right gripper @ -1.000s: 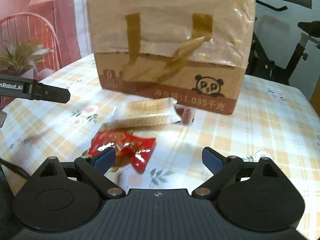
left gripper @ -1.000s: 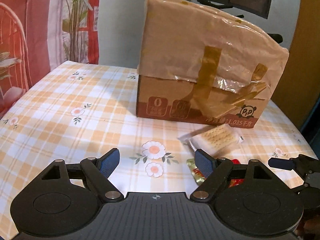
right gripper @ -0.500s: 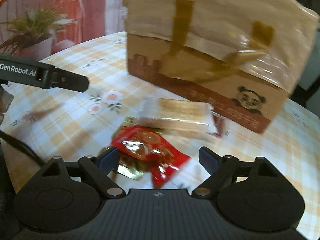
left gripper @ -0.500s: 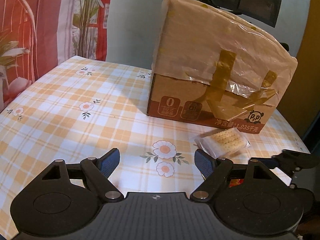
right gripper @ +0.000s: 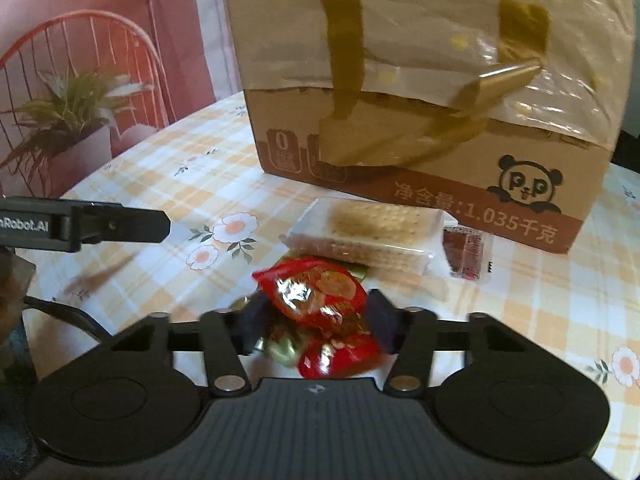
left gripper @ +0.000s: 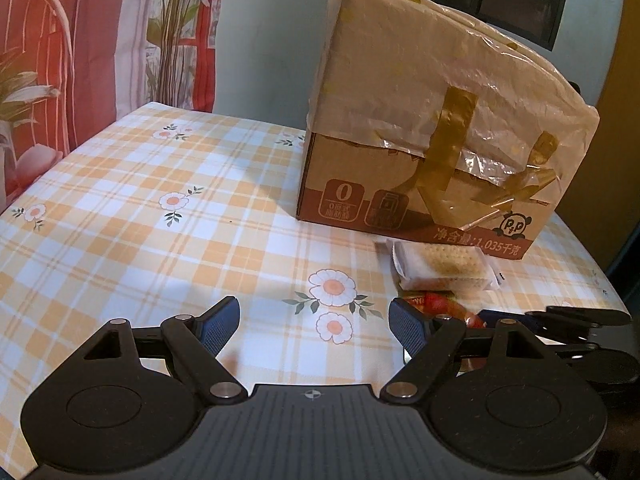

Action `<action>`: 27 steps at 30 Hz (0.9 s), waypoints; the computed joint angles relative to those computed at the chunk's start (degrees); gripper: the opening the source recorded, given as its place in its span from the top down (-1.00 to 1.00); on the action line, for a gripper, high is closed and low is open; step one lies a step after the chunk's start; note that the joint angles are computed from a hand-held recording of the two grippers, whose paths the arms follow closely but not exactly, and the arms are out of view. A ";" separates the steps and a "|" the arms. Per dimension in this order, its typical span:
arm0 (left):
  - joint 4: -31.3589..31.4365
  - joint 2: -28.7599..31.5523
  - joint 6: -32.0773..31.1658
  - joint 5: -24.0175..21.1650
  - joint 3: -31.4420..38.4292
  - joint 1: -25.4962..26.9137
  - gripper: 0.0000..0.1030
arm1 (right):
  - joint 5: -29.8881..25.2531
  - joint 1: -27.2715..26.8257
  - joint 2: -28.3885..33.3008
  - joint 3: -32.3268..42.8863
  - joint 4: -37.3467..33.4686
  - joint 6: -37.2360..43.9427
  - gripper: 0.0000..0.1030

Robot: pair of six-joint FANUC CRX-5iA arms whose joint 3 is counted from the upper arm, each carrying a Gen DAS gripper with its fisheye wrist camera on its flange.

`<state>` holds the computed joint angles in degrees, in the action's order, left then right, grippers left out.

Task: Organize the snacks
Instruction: 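Grasp the red candy bag with the right tool while the left tool grasps the gold packet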

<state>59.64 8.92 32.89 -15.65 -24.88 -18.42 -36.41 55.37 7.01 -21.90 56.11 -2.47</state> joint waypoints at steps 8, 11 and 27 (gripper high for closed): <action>-8.24 0.47 6.04 -1.82 1.77 0.80 -0.61 | -4.70 1.59 -4.51 -7.61 13.49 -18.80 0.61; -8.67 0.37 5.36 -2.28 1.76 0.52 -0.61 | -10.00 2.81 -4.26 -7.44 13.17 -18.65 0.61; -16.52 4.44 5.87 -8.88 8.03 -2.26 -0.48 | 0.24 -4.16 -9.45 -16.90 30.14 -40.49 0.61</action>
<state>43.12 13.36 38.76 -24.53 -16.85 -20.68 -36.17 51.21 -2.44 -38.80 86.25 -42.96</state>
